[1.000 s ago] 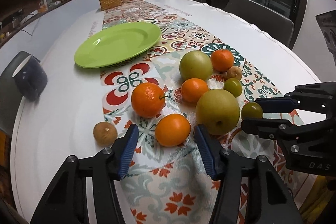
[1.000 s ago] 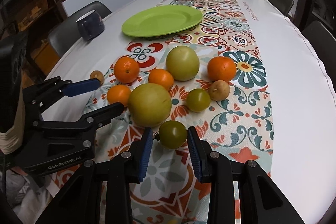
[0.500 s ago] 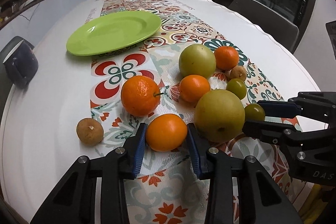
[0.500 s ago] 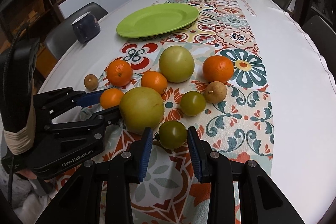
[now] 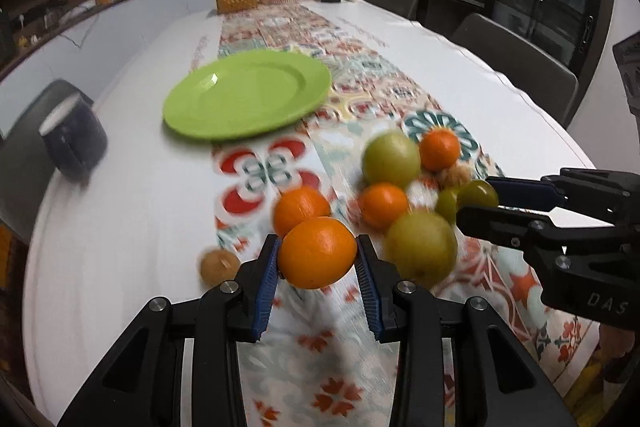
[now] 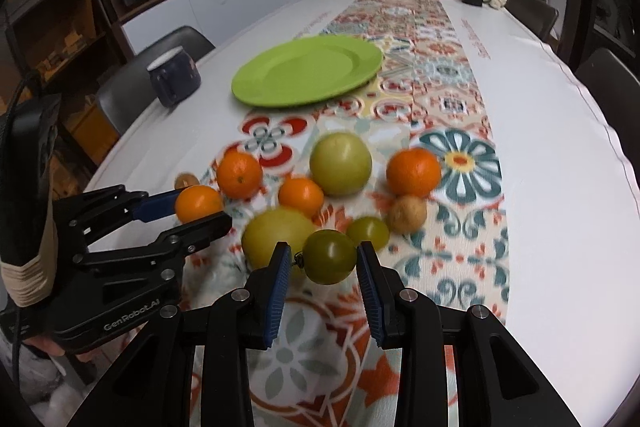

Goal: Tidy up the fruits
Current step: 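Grasp a tangerine with the left gripper while the right gripper holds the green fruit, then carry both fruits over the green plate and open both grippers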

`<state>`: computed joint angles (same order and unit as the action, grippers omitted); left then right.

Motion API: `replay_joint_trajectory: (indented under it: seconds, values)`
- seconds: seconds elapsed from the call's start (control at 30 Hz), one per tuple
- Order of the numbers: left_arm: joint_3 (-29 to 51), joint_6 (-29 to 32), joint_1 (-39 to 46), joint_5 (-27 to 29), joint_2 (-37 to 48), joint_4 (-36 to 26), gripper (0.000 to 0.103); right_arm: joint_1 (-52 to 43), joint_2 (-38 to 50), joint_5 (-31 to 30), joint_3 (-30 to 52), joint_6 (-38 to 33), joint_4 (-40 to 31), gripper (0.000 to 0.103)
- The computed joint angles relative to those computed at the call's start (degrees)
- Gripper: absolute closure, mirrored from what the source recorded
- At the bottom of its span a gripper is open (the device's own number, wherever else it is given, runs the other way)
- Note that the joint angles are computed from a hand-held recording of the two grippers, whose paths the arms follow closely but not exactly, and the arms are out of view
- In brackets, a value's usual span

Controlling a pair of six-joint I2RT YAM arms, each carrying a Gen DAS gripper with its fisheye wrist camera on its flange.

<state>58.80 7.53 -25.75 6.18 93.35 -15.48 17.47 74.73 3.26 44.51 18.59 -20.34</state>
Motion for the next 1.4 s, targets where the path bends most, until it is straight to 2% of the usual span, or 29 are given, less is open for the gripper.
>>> replay_joint_trajectory:
  seconds: [0.2,0.47,0.67,0.87,1.03,1.2,1.3,1.33,1.4]
  values:
    - [7.9,1.5,1.8,-0.1,3.3,-1.9,0.066,-2.7,5.6,-1.8,7.8,-4.5,1.5,0.068]
    - [23.5,3.0,4.3,1.2,13.1,-6.8,0.066,-5.6,17.1,-4.6,23.4,-10.4,-0.6,0.068]
    - [37.6,2.5,6.3,2.9,23.6,-13.0,0.066,-7.9,29.5,-8.6,37.6,-11.2,-5.9,0.068]
    - [54.5,2.1,7.6,4.2,36.1,-22.8,0.066,-9.4,41.4,-11.8,50.8,-10.7,-11.7,0.068]
    - [62.9,2.7,7.9,4.0,42.3,-27.6,0.066,-9.9,49.1,-13.3,60.8,-11.1,-17.5,0.068]
    - [65.8,2.6,8.0,3.1,44.9,-29.6,0.066,-9.7,52.8,-12.8,65.2,-11.0,-19.4,0.068]
    - [63.9,2.3,8.1,2.3,43.5,-28.2,0.052,-10.0,52.7,-12.5,64.7,-10.2,-18.9,0.063]
    - [63.1,2.2,8.1,2.0,42.9,-27.6,0.048,-10.1,52.2,-12.1,64.0,-9.9,-18.4,0.056]
    - [59.3,2.3,8.1,1.4,40.1,-25.4,0.047,-10.1,49.6,-11.0,60.3,-9.6,-16.0,0.053]
